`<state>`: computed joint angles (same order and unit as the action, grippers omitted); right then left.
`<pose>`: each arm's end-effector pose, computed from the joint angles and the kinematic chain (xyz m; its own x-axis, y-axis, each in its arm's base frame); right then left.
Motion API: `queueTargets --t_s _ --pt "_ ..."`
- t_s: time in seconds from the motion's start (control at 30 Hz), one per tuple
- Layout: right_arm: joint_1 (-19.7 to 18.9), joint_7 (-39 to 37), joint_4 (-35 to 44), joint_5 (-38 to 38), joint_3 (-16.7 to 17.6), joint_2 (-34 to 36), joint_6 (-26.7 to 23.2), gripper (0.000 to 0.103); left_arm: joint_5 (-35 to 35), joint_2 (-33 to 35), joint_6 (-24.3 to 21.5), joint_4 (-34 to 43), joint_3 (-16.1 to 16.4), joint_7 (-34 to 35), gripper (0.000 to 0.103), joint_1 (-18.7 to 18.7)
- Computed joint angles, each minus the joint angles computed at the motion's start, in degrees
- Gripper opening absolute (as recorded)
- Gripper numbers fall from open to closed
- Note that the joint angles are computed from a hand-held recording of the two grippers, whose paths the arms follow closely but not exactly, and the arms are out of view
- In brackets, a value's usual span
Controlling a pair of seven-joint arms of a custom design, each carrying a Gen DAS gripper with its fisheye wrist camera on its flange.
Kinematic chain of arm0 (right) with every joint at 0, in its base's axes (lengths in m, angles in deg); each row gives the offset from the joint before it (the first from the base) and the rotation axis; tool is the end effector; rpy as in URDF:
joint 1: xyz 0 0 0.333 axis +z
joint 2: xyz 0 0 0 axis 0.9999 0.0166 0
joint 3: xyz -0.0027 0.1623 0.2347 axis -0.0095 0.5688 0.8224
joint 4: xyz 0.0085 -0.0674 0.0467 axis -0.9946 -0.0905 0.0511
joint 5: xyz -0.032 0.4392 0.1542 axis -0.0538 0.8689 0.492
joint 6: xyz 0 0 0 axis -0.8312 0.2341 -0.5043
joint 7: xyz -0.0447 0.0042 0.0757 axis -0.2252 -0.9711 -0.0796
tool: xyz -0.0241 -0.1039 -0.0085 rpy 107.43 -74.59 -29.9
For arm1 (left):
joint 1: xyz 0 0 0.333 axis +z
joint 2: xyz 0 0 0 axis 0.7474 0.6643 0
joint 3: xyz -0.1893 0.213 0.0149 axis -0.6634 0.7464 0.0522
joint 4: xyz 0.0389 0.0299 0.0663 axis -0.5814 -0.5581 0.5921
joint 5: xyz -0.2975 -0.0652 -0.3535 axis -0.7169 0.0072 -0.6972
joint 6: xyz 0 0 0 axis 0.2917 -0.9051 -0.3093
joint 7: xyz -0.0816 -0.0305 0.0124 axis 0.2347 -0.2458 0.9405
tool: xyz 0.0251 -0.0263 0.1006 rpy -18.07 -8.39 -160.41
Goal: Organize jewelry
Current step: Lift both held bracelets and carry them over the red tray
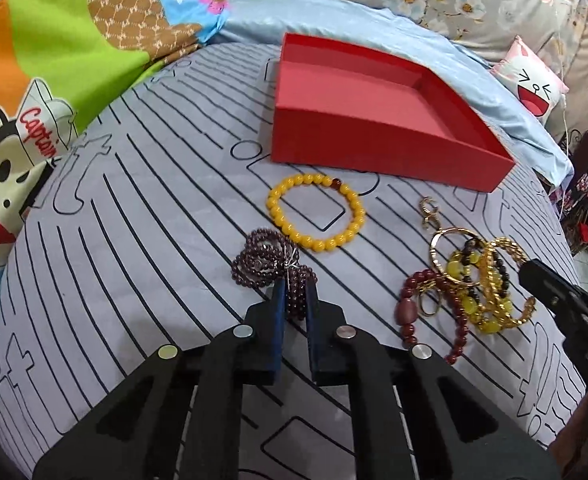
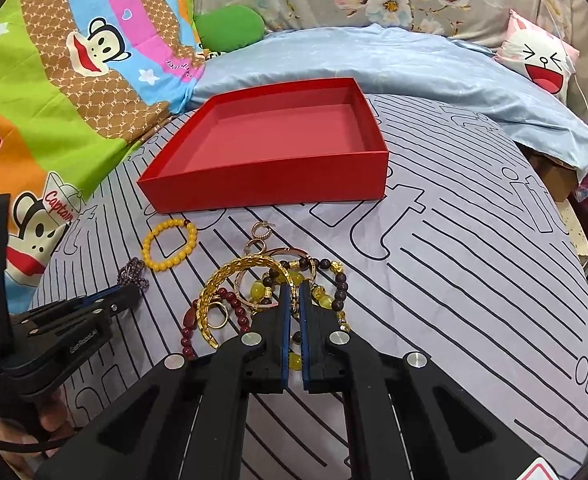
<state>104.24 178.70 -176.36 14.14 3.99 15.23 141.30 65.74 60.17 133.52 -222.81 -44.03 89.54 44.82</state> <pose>0.4593 0.2360 0.3562 0.1164 -0.9865 -0.1151 -0.7644 -0.0150 -0.6446 0.4672 -0.0687 0.3379 0.0223 -0.9881 0.1524 -0.8199 -0.1053 -0.5627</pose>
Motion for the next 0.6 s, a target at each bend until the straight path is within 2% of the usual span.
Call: queueTargets --t_s 0.2,0.33,0.43,0.53,0.6 --pt "-1.1 0.3 0.6 -1.2 0.4 -0.4 0.8 0.004 -3.0 -3.5 -0.7 0.4 3.2 3.3 0.007 -3.2" --pt "-2.4 -0.1 2.7 -2.5 0.5 0.5 2.1 0.004 -4.2 -3.6 -0.1 3.1 3.6 5.8 0.006 -4.2" --pt "-0.9 -2.9 5.2 -0.3 -2.1 2.2 3.1 0.004 -4.0 -1.7 1.5 6.5 2.8 6.9 0.006 -3.6" --pt "0.1 -6.0 8.5 2.7 -4.2 4.7 3.6 0.004 -5.4 2.0 1.8 11.4 4.2 9.0 0.006 -4.6" --pt "-0.7 -6.7 10.6 2.9 -3.9 6.3 3.6 0.004 -6.3 5.0 1.9 14.9 4.4 10.3 0.006 -4.8"
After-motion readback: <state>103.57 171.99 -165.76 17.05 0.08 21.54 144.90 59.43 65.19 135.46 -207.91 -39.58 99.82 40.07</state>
